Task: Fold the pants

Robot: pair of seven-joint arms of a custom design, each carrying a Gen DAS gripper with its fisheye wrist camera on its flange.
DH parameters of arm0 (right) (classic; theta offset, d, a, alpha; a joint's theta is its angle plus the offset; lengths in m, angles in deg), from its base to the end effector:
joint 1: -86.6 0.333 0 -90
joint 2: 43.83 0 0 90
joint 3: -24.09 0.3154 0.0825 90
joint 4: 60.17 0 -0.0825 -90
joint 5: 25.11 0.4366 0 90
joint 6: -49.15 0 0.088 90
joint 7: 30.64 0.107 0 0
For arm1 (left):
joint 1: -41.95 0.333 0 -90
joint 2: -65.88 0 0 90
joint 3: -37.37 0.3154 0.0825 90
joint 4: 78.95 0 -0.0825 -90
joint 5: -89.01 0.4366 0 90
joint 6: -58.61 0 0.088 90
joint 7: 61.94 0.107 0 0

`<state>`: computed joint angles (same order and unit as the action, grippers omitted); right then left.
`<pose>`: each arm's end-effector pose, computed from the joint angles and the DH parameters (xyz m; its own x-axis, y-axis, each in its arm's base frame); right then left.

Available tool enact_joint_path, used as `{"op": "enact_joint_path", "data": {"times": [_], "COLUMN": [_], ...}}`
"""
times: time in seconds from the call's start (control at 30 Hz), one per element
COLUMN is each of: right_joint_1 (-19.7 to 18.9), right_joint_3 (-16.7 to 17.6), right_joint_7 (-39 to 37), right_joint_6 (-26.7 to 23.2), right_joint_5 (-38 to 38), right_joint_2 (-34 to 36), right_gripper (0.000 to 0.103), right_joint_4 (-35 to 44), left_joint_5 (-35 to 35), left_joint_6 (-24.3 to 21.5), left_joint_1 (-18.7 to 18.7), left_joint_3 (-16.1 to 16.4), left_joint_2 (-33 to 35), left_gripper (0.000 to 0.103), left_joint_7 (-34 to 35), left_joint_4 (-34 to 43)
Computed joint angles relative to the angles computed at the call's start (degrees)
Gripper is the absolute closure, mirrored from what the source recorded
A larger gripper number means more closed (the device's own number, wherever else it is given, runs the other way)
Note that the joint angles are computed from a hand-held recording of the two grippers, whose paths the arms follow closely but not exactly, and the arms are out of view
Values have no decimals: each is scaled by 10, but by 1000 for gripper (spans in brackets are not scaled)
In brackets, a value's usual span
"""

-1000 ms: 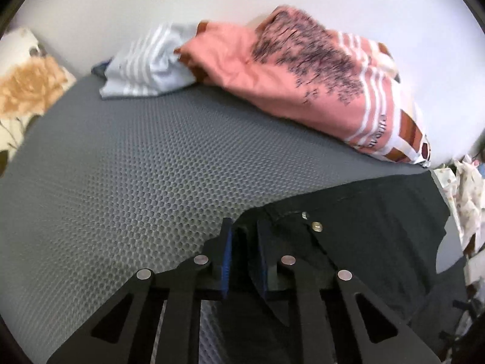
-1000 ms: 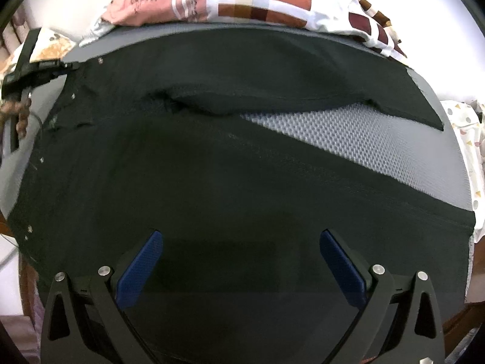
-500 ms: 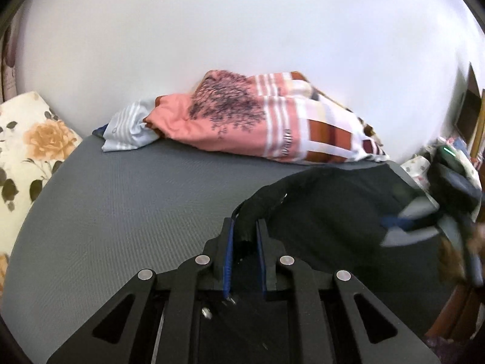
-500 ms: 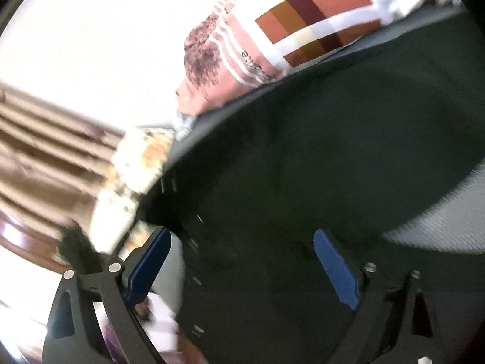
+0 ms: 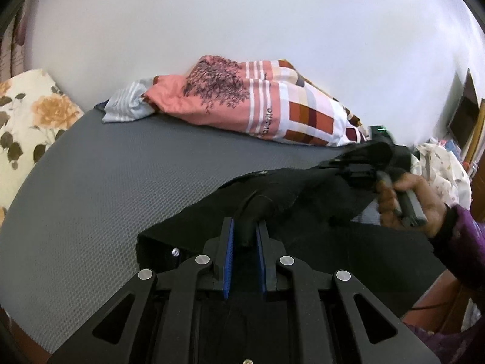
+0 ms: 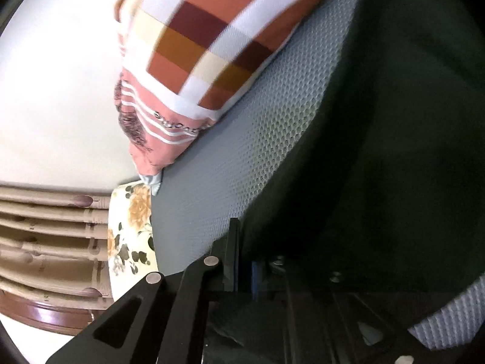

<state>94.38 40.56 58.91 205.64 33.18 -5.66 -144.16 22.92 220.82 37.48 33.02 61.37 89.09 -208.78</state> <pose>0.7558 0.2547 0.3239 -0.2640 -0.5245 -0.8095 -0.8401 0.5374 -0.0742 0.5787 -0.0429 0.4114 -0.3023 -0.9239 0.2347 -0.6928 0.0439 -0.7198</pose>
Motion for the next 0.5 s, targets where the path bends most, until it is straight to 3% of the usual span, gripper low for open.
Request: {"op": "enact_joint_path", "data": {"times": [0.17, 0.23, 0.37, 0.5], "right_joint_1": [27, 22, 39, 78], "right_joint_3": [1, 23, 33, 18], "right_joint_7": [-75, -134, -201, -181], "right_joint_6": [82, 103, 106, 97], "right_joint_5": [-20, 37, 134, 144], "right_joint_2": [-133, -193, -268, -292], "right_gripper": [96, 96, 96, 96], "right_joint_4": [-155, -228, -323, -369], "left_joint_5": [71, 108, 160, 188], "left_joint_6": [-12, -11, -1, 16], "left_joint_1": [9, 9, -5, -24], "left_joint_3": [11, 17, 32, 50], "left_joint_2": [-36, -54, -89, -115], "left_gripper": [89, 89, 89, 89], "left_joint_7": [-62, -91, -129, -156], "left_joint_4": [-42, -66, -117, -162]}}
